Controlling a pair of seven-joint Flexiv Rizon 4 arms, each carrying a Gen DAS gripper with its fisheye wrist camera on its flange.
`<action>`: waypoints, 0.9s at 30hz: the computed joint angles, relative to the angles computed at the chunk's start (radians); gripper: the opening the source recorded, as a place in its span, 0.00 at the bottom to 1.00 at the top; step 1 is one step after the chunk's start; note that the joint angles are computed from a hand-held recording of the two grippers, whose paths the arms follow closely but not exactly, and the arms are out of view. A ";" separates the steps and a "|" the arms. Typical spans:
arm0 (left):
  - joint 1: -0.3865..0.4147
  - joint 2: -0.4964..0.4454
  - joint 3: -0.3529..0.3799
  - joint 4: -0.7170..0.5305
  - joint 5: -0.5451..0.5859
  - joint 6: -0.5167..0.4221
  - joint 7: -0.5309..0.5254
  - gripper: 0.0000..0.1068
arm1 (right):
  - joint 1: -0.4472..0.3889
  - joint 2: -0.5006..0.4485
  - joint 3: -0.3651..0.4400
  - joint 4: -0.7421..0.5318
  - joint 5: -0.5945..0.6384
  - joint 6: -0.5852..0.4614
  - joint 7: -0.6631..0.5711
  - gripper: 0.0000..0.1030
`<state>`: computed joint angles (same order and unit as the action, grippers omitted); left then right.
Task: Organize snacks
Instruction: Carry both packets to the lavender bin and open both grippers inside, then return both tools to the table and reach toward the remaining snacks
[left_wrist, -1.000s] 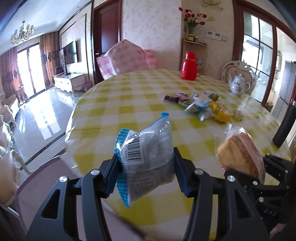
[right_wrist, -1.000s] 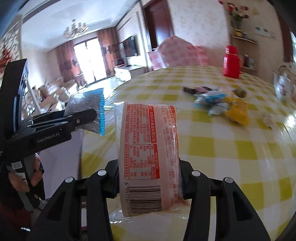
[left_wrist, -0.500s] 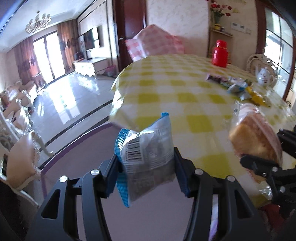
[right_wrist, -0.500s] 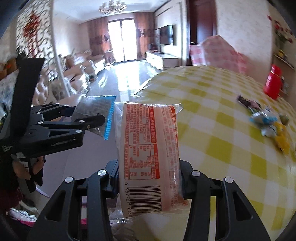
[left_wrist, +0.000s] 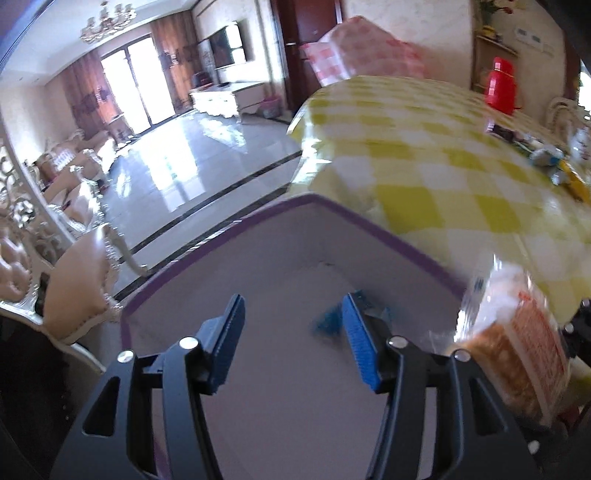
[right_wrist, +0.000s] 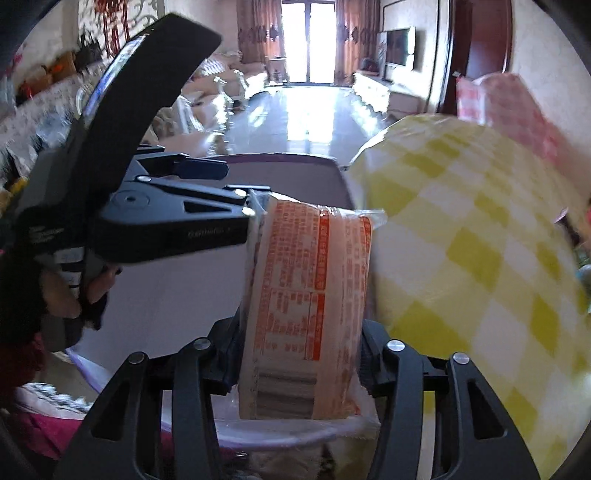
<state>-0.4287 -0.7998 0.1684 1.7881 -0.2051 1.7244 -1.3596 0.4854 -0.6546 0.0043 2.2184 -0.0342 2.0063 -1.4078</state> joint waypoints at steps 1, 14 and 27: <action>-0.027 -0.006 0.036 -0.002 -0.014 0.019 -0.022 0.85 | -0.063 -0.004 0.050 0.000 -0.030 0.013 0.013 0.74; 0.169 0.057 -0.341 0.055 -0.039 0.268 0.032 0.95 | -0.300 0.040 0.103 0.185 -0.057 0.379 0.118 0.84; -0.047 -0.266 -0.471 -0.573 0.000 -0.264 0.054 0.95 | -0.572 -0.005 -0.062 0.233 0.202 0.355 0.347 0.84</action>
